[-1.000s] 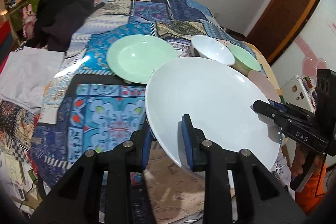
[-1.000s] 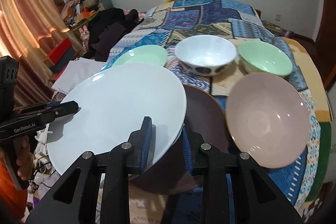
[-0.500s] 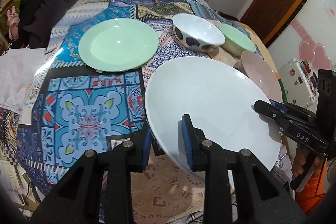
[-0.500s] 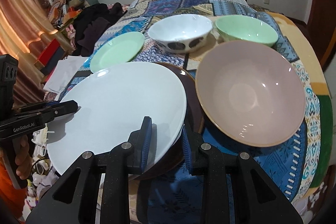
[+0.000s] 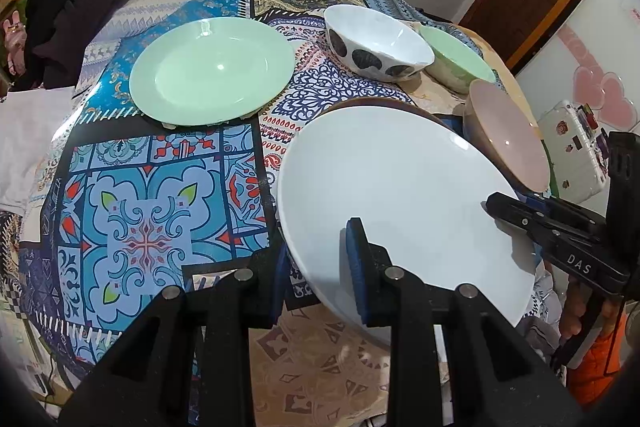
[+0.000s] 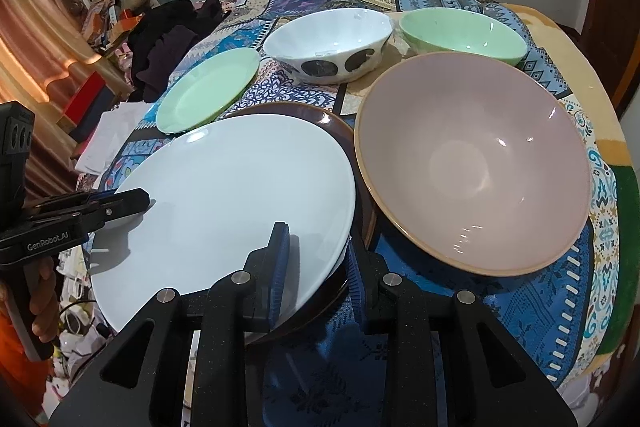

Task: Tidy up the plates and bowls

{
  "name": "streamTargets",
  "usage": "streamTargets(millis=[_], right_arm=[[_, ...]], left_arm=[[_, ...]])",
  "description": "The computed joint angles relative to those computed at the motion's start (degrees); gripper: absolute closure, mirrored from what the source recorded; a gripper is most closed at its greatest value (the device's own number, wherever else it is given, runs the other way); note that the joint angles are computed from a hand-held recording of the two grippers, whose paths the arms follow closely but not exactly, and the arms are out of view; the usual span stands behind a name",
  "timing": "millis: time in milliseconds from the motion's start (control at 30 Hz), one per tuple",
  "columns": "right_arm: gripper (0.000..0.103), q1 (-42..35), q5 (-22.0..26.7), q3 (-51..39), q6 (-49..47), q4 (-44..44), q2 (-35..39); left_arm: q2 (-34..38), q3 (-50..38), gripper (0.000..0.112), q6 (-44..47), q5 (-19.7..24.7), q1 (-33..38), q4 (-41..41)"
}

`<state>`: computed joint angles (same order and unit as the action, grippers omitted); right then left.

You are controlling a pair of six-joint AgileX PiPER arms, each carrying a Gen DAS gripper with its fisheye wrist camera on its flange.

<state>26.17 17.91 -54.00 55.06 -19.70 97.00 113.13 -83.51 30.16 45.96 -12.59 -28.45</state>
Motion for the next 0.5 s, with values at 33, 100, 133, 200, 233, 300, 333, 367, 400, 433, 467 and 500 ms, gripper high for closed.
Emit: streamTargets(millis=[33, 100, 133, 200, 233, 300, 333, 367, 400, 433, 467, 500], right_arm=[[0.078, 0.0, 0.0, 0.0, 0.1, -0.1, 0.1], [0.078, -0.1, -0.1, -0.1, 0.1, -0.1, 0.2], [0.078, 0.0, 0.1, -0.2, 0.0, -0.1, 0.3], [0.078, 0.1, 0.5, -0.7, 0.5, -0.7, 0.6], [0.078, 0.1, 0.7, -0.8, 0.4, -0.7, 0.7], [0.078, 0.1, 0.9, -1.1, 0.4, -0.9, 0.9], [0.078, 0.2, 1.1, -1.2, 0.9, -1.3, 1.0], [0.078, 0.2, 1.1, -1.3, 1.0, -1.4, 1.1], [0.078, 0.2, 1.3, -1.4, 1.2, -1.7, 1.2], [0.078, 0.2, 1.3, -1.3, 1.3, -1.9, 1.1], [0.078, 0.4, 1.4, -1.6, 1.6, -2.1, 1.3], [0.078, 0.4, 1.4, -1.5, 1.7, -2.1, 1.3]], left_arm=[[0.3, -0.2, 0.085, -0.1, 0.0, 0.0, 0.1], [0.9, -0.7, 0.085, -0.3, 0.2, 0.0, 0.2], [1.3, -1.0, 0.085, -0.5, 0.4, -0.1, 0.3], [1.6, -1.2, 0.084, -0.6, 0.3, -0.1, 0.3], [1.8, -1.3, 0.084, -0.7, 0.2, -0.1, 0.4], [2.3, -1.8, 0.084, -1.0, 0.3, -0.1, 0.5], [2.7, -2.2, 0.084, -1.2, 0.4, -0.1, 0.6], [3.0, -2.5, 0.084, -1.5, 0.5, -0.2, 0.7], [3.2, -2.7, 0.084, -1.6, 0.5, -0.2, 0.8], [3.6, -3.0, 0.084, -1.8, 0.7, -0.2, 0.9], [3.9, -3.3, 0.084, -2.0, 1.0, -0.2, 1.0], [4.2, -3.7, 0.084, -2.1, 1.4, -0.1, 1.0]])
